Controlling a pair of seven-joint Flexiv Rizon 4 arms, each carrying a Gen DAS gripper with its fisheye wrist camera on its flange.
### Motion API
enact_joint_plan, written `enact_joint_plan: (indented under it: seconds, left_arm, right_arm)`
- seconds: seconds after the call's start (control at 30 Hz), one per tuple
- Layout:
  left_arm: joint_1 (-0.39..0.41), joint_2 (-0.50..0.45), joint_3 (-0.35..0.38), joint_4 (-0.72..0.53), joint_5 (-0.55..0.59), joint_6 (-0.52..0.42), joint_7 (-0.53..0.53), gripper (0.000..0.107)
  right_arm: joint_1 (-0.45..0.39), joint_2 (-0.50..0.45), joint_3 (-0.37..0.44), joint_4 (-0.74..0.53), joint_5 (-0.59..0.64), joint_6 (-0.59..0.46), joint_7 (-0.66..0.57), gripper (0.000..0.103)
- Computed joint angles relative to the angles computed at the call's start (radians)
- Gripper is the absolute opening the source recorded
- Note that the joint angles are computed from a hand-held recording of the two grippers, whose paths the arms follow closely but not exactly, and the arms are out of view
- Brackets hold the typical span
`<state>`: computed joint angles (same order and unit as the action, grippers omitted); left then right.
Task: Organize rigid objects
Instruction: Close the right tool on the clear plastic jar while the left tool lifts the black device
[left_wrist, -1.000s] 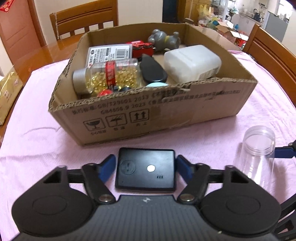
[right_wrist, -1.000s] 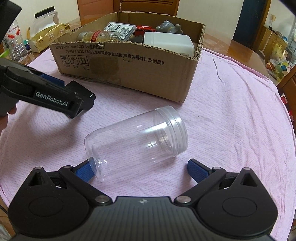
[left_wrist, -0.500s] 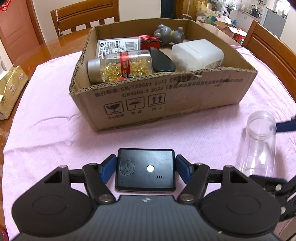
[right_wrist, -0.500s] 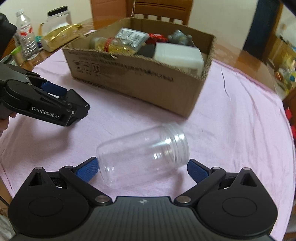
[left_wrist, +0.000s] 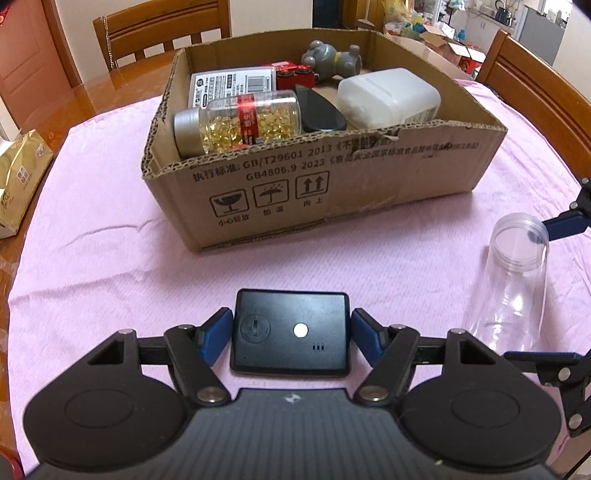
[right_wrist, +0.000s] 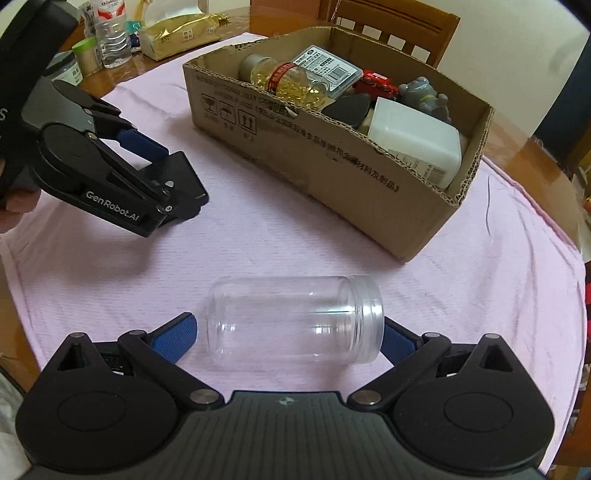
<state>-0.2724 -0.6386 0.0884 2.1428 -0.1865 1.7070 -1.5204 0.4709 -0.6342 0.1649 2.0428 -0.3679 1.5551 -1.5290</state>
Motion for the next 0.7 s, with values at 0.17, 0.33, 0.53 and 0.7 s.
enact_joint_plan:
  seconds: [0.17,0.33,0.53,0.7]
  left_arm:
    - [-0.034,-0.001,0.033,-0.009,-0.014,-0.025,-0.023,0.074]
    - [-0.101,-0.008,0.096,-0.025,-0.028,-0.056,-0.087,0.074]
    - [-0.091,-0.01,0.087,-0.027,-0.001,-0.052,-0.104,0.073]
    - [-0.004,-0.006,0.01,-0.018,0.043,-0.032,-0.035,0.073]
  right_arm:
    - [0.057,-0.002,-0.062,0.006,0.005,0.027,0.045,0.103]
    - [0.11,0.0,-0.121,0.01,-0.018,0.034,0.071,0.101]
    - [0.11,0.001,-0.124,0.009,-0.037,0.028,0.07,0.095]
    - [0.081,0.002,-0.094,0.006,-0.045,0.015,0.053,0.093]
